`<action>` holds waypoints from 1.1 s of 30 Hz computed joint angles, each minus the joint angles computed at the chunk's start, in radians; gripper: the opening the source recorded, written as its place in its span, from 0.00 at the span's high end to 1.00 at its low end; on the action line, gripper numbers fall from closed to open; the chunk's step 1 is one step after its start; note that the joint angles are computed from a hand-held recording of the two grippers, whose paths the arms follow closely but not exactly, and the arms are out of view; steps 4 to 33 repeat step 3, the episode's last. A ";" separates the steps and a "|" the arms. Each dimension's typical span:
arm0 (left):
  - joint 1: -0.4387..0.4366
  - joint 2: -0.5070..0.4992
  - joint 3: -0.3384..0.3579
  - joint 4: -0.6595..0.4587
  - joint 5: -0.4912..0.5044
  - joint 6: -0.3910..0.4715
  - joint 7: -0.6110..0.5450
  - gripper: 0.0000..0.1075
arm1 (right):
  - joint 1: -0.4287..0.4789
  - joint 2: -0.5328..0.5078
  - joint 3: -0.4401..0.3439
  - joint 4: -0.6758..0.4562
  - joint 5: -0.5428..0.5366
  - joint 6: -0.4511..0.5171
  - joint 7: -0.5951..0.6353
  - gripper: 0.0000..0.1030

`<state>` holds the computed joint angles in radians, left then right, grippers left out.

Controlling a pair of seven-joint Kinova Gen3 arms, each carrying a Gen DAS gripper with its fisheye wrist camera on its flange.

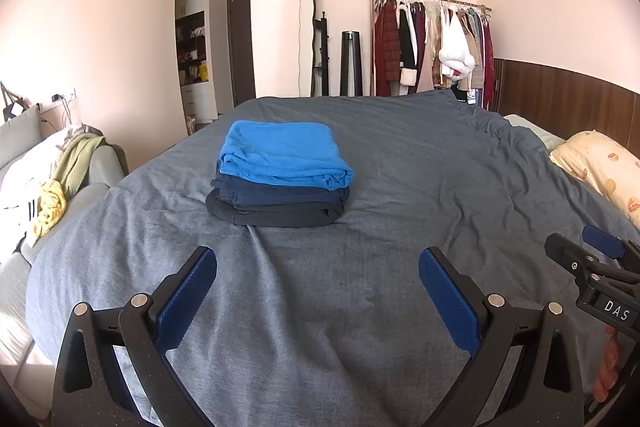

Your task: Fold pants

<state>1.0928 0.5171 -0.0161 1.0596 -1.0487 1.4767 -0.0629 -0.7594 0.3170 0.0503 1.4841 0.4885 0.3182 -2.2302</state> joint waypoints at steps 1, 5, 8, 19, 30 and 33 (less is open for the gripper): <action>-0.001 0.002 0.000 -0.002 0.001 0.001 0.000 0.04 | 0.001 0.001 -0.001 0.000 0.000 0.000 0.001 0.18; -0.003 0.002 0.001 -0.002 0.005 -0.003 0.000 0.04 | 0.002 0.003 -0.002 0.000 -0.002 0.001 0.002 0.18; -0.003 0.002 0.001 -0.002 0.005 -0.003 0.000 0.04 | 0.002 0.003 -0.002 0.000 -0.002 0.001 0.002 0.18; -0.003 0.002 0.001 -0.002 0.005 -0.003 0.000 0.04 | 0.002 0.003 -0.002 0.000 -0.002 0.001 0.002 0.18; -0.003 0.002 0.001 -0.002 0.005 -0.003 0.000 0.04 | 0.002 0.003 -0.002 0.000 -0.002 0.001 0.002 0.18; -0.003 0.002 0.001 -0.002 0.005 -0.003 0.000 0.04 | 0.002 0.003 -0.002 0.000 -0.002 0.001 0.002 0.18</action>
